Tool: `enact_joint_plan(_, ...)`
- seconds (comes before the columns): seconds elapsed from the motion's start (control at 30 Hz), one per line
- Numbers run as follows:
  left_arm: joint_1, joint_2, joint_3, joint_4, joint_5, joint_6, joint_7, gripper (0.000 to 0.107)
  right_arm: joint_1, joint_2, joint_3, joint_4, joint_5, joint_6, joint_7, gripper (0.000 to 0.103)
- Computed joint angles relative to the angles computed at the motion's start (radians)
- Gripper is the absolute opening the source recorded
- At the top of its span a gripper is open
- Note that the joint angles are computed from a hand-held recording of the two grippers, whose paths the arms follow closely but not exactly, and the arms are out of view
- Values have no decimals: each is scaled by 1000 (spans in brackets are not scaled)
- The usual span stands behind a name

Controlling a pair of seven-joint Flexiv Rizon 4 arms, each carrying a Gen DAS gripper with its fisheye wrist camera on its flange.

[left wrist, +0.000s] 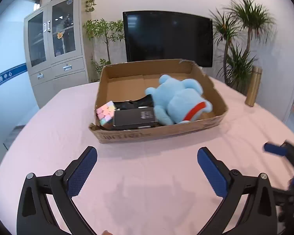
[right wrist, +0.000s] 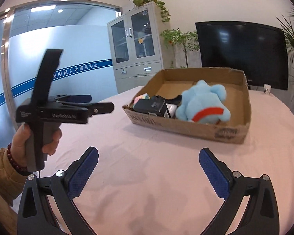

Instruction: Organize objects

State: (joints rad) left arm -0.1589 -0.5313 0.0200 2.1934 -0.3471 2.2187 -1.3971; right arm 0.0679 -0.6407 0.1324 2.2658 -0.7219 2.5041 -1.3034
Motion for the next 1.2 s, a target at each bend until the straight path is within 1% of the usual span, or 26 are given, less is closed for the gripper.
enact_joint_plan(0.07,-18,8,-3,15,-20,15,-20,102,-22,-9,0,9,-23,6,20,103)
enact_joint_plan(0.1,-53,9,12,19,-65,24,-11,102,-34,-17,1,8,-38,8,35,103)
enact_joint_plan(0.17,-140,2,49,21,-190,62,33,102,-48,-31,2,4,-58,16,57,103)
enact_joint_plan(0.23,-199,-8,62,20,-300,109,79,102,-63,-45,3,0,-83,31,81,103)
enact_joint_plan(0.37,-236,-21,39,17,-416,194,146,102,-64,-47,-6,-4,-105,41,96,103)
enact_joint_plan(0.43,-249,-39,27,7,-461,253,177,102,-65,-48,-9,-7,-113,48,100,103)
enact_joint_plan(0.47,-238,-39,16,8,-449,264,180,102,-65,-49,-10,-7,-117,51,103,103)
enact_joint_plan(0.57,-193,-27,-28,11,-392,241,164,102,-70,-54,-14,-8,-140,57,119,103)
enact_joint_plan(0.67,-198,-33,-35,3,-395,240,176,102,-66,-53,-19,-2,-144,54,117,103)
enact_joint_plan(0.73,-190,-32,-43,1,-375,227,175,102,-67,-55,-20,1,-148,54,119,103)
enact_joint_plan(0.8,-168,-25,-52,4,-327,204,152,102,-69,-57,-21,0,-151,51,125,103)
enact_joint_plan(0.83,-165,-24,-52,5,-315,201,144,102,-70,-58,-21,-1,-153,51,126,103)
enact_joint_plan(0.93,-186,-33,-41,-1,-337,212,147,102,-69,-59,-21,0,-148,52,125,103)
enact_joint_plan(1.0,-172,-28,-44,5,-310,205,132,102,-70,-62,-21,-2,-152,52,128,103)
enact_joint_plan(1.2,-171,-28,-38,5,-304,188,121,102,-69,-69,-23,-8,-169,42,133,103)
